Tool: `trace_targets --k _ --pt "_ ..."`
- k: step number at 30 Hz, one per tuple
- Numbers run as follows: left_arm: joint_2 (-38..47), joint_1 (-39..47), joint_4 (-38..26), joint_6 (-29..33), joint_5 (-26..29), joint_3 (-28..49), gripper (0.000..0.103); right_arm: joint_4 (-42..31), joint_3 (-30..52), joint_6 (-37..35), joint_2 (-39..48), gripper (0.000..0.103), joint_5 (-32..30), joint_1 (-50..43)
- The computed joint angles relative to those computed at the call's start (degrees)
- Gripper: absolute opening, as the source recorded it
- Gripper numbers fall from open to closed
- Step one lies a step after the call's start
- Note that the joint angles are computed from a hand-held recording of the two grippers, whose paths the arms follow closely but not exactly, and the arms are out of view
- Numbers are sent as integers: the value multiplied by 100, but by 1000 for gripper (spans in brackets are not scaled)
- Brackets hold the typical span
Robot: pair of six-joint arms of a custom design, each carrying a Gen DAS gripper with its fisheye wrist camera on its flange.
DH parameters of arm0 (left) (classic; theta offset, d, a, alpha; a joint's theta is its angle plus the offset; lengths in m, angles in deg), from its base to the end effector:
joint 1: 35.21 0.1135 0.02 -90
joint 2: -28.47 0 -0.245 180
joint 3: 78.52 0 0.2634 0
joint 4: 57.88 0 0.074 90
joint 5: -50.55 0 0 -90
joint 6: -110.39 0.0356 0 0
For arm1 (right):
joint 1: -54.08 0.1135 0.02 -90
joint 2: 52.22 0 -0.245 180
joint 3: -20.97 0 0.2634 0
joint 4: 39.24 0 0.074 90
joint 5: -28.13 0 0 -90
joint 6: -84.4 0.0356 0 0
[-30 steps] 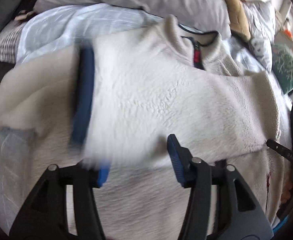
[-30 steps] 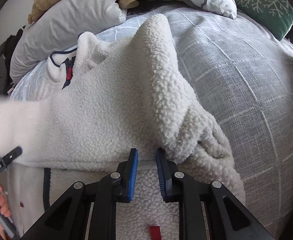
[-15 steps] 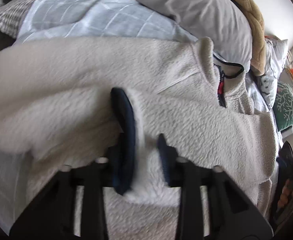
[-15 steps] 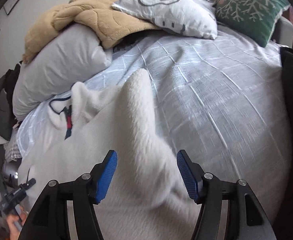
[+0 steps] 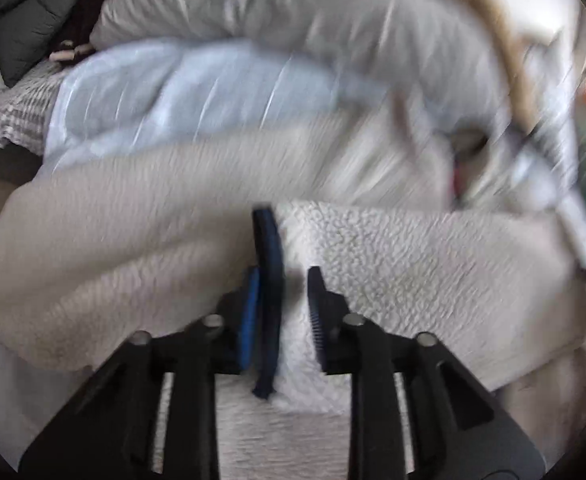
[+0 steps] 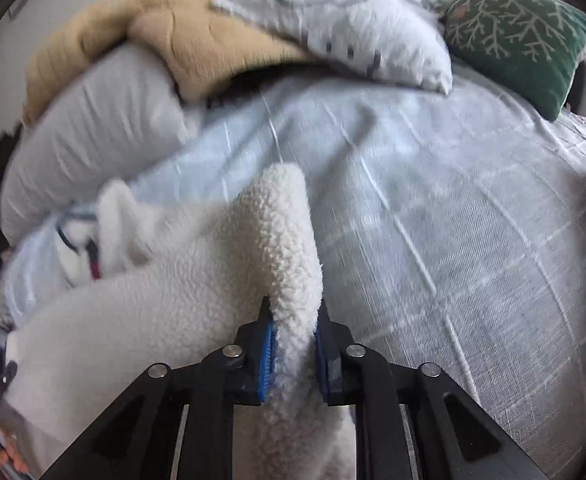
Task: Fold large clothes
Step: 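Lay the sleeve across the jacket with the left gripper and open it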
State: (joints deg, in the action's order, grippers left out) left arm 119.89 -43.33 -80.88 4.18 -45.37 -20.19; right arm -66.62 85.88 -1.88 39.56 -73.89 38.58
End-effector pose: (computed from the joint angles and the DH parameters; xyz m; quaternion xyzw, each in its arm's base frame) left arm 0.3052 -0.0398 0.1238 -0.0824 0.9518 -0.0131 0.2951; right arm 0.3163 -0.0800 0.1510 0.1263 0.9386 0.0678 0.3139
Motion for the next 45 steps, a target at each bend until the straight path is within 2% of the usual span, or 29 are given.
trace_targets --k 1,2,3,5,8,12,15,17,20,21,22,23,25,27,32,36,41,45 --pt "107 -16 -196 -101 -125 132 30 13 -79 5 -103 24 64 41" --pt "-74 59 -98 -173 -22 -17 37 43 -194 -13 -292 25 88 62" --pt "-473 160 294 -224 161 -399 49 36 -276 -65 -463 26 173 105" --pt "-1053 178 694 -401 139 -838 57 31 -497 -247 -900 26 476 266" --pt "-1225 -48 750 -273 44 -870 61 -29 -760 -602 -1496 26 760 571" --pt "-819 -320 884 -16 184 -791 61 73 -1206 -883 -1882 26 1123 1208" --pt "-123 -378 555 -2 369 -484 61 155 -1371 -958 -1644 26 1276 1414" --pt "-44 -438 701 73 288 -555 62 220 -1383 -878 -1228 26 1227 1345" --pt "-130 -416 6 -27 322 -188 63 283 -1410 -808 -1006 26 1148 1276" --pt "-250 -368 -206 -74 394 -122 65 71 -1299 -698 -1029 28 1182 1313" --pt "-385 -323 -355 -107 443 -112 67 -164 -1172 -597 -1066 31 1178 1355" --pt "-523 -280 -500 -143 464 -122 73 -348 -1111 -527 -1173 34 1144 1392" --pt "-922 -109 -831 -194 566 -233 79 -685 -1093 -386 -1554 55 1125 1493" --pt "-1217 74 -1195 -217 668 -325 81 -1035 -1088 -315 -1978 59 1179 1624" --pt "-1851 833 -2051 52 700 -394 81 -2114 -832 -147 -2770 68 1567 2027" --pt "-2530 1880 -2464 310 1071 -630 81 -2685 -813 89 -3310 71 1617 2194" --pt "-2646 3560 -2446 799 1949 -797 81 -2967 -1030 302 -3820 73 1393 2279" --pt "-2272 4876 -2196 1152 2460 -771 81 -2984 -1254 445 -3897 75 1588 2546"
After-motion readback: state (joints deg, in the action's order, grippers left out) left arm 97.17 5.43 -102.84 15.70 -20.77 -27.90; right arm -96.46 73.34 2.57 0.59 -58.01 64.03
